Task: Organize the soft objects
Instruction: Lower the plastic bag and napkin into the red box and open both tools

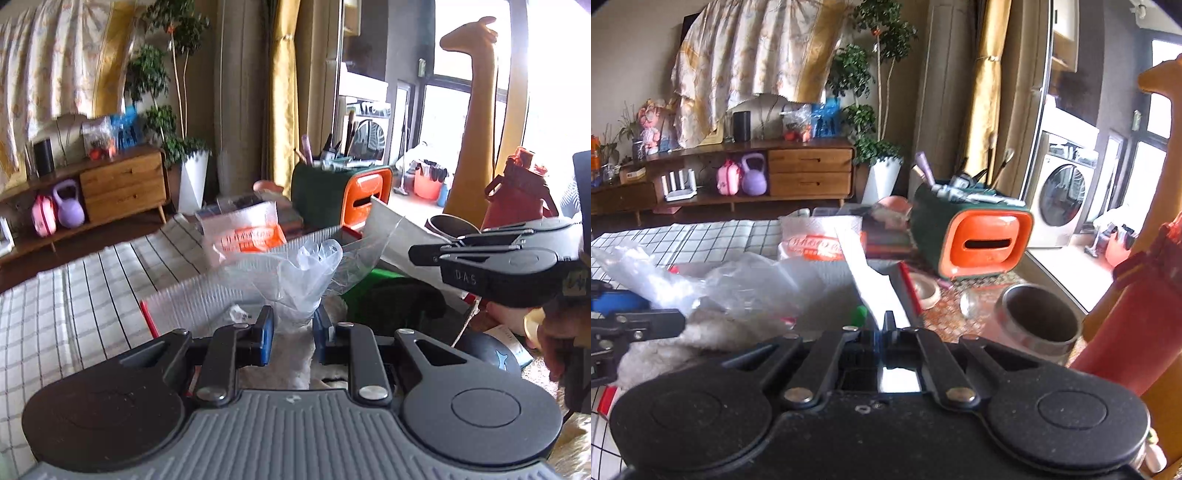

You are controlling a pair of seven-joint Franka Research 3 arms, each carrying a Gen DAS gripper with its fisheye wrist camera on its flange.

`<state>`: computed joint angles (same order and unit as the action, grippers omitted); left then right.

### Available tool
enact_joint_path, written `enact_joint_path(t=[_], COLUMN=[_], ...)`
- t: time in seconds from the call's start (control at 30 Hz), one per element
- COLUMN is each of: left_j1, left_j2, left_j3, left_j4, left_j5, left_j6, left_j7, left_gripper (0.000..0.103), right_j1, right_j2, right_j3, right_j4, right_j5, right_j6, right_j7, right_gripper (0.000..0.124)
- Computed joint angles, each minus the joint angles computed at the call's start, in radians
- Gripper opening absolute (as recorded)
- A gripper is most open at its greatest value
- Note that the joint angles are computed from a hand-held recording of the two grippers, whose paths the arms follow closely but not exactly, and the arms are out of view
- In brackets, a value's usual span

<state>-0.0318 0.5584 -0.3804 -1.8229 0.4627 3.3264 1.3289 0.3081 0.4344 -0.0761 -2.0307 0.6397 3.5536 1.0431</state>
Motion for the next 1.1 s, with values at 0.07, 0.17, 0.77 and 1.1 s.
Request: enact_joint_path(t=[0.07,0.17,0.77,1.1], left_j1=[0.049,0.120,0.275,0.273], left_j2=[0.018,0.043,0.032,-0.069], left_j3=[-0.058,-0.146,-0.321,-0.278], left_j4=[0.008,0.014,-0.069,-0.166], left_j5=[0.002,-0.002,-0.158,-0.093], left_j6=[-0.029,-0.070,-0.117,-0.023], left_j7=[0.000,0.031,0.167,0.072], left_gripper=[0.021,0.021,0.034,0.067], right_j1=[-0.044,-0.106,-0.294,-0.308], right_j2=[-0.003,-0.010,-0.090,-0.168], right_j3=[0.044,0.098,0.220,0.225], right_j4=[-0.008,-0.023,-0.144,-0.240], right_j5=[-0.045,-0.116,-0.407,-0.560], right_j6=[-0.011,-0.038,-0.045,0.009], right_j7=[0.040,0.115,0.486,0.617], right_gripper=[0.004,0.008,0.039,0.057])
